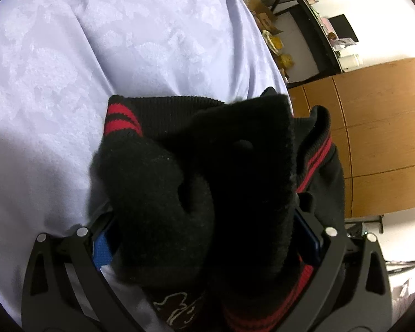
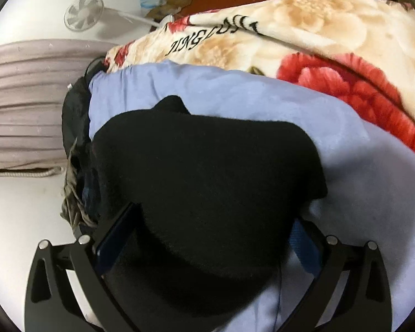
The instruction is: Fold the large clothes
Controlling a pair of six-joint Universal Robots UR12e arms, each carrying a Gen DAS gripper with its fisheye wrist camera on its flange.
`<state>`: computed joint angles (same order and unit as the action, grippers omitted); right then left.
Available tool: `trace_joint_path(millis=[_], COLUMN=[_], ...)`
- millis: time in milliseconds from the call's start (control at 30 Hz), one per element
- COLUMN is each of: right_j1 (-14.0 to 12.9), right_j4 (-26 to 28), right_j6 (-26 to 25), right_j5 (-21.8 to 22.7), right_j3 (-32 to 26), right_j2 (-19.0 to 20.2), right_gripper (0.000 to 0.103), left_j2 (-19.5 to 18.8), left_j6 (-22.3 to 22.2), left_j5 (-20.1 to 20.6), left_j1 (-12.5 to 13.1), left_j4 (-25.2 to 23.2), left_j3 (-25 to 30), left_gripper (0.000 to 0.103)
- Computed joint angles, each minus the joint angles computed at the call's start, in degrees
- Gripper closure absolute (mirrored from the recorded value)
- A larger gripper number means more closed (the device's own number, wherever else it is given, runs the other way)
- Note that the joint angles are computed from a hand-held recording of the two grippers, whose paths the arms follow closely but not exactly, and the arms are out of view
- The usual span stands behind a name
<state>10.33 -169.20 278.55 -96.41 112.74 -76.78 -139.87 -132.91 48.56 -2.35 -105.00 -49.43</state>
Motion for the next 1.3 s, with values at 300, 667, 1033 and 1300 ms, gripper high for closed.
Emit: trace_joint_path(millis=[300, 667, 1033, 1300], right_j1=[-2.6, -1.6, -4.9, -12.0], right_j4=[3.9, 12.5, 12.0, 10.3], right_j6=[-3.3, -18.9, -33.0, -45.6], right_j5=[7.0, 4.3, 4.7, 10.7], right_j3=[-2.4, -9.3, -17.9, -29.1], right_j2=[-1.4, -3.6, -1.7, 5.8], right_gripper=[0.022, 0.038, 0.040, 0.040], left_j2=[2.0, 10.2, 10.3, -3.1], left_j6=[-2.6, -0.8, -2.4, -14.3], left_j5=[-3.1, -9.4, -16.3, -16.6], left_j1=[0.4, 3.2, 2.9, -0.4], left_j4=[1.2, 6.7, 9.3, 11.1], left_j3=[-1.3, -10.4, -3.9, 21.6], left_gripper=[0.017, 0.030, 0.030, 0.030])
